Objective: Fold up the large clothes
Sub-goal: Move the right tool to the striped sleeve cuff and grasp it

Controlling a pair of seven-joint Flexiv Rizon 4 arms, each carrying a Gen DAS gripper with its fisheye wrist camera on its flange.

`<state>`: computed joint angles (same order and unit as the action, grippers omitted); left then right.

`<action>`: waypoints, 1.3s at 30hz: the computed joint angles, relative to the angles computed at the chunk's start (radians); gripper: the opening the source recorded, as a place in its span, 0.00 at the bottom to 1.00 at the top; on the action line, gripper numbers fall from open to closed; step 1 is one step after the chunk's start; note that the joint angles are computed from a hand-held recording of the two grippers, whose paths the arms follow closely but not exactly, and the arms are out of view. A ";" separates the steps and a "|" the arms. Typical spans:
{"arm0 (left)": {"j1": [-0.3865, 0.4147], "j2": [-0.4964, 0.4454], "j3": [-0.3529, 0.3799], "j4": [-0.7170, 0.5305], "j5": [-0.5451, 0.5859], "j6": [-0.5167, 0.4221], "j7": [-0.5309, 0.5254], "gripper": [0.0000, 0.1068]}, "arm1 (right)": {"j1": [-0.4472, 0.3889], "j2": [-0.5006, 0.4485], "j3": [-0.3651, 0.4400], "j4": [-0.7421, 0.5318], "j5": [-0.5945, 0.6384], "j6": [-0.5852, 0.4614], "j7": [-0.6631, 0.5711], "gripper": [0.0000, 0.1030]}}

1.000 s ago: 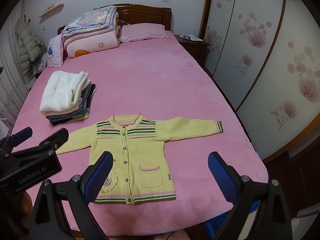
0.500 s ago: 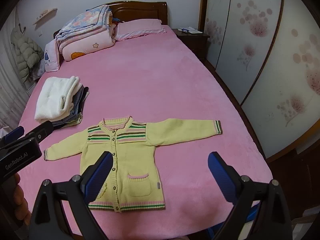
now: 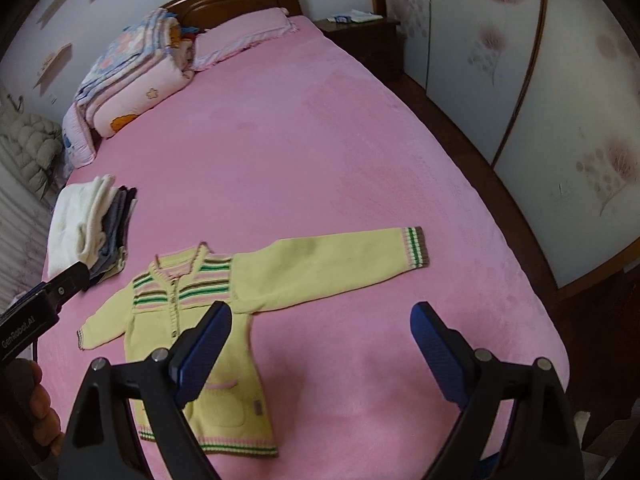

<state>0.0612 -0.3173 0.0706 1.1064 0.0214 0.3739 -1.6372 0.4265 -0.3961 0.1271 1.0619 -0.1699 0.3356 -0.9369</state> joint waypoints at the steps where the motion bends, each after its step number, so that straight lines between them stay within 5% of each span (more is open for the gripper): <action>1: -0.006 -0.019 -0.003 -0.013 0.005 -0.004 -0.015 0.96 | -0.015 -0.009 -0.003 0.007 0.014 0.010 -0.006 0.89; 14: -0.046 -0.204 -0.022 0.004 -0.048 0.140 -0.113 0.96 | -0.146 -0.177 -0.045 0.003 0.060 0.095 -0.085 0.79; 25: -0.091 -0.347 -0.025 -0.074 -0.030 0.074 -0.030 0.90 | -0.189 -0.307 -0.029 -0.073 0.126 0.063 -0.161 0.59; 28: -0.091 -0.363 -0.032 -0.089 -0.053 0.046 -0.033 0.90 | -0.200 -0.337 -0.015 -0.105 0.159 0.037 -0.167 0.44; 30: -0.086 -0.365 -0.038 -0.088 -0.072 0.036 -0.028 0.90 | -0.205 -0.353 -0.007 -0.121 0.176 0.023 -0.183 0.24; 33: -0.077 -0.371 -0.046 -0.101 -0.091 0.011 -0.001 0.90 | -0.195 -0.356 -0.009 -0.128 0.173 0.019 -0.208 0.13; 39: -0.054 -0.338 -0.039 -0.087 -0.109 0.014 0.019 0.90 | -0.187 -0.314 -0.007 -0.131 0.192 0.043 -0.190 0.10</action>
<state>0.0074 -0.6554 0.0320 1.0192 -0.0875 0.3881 -1.6185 0.2396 -0.7103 0.1202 0.9307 0.0219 0.3785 -1.1272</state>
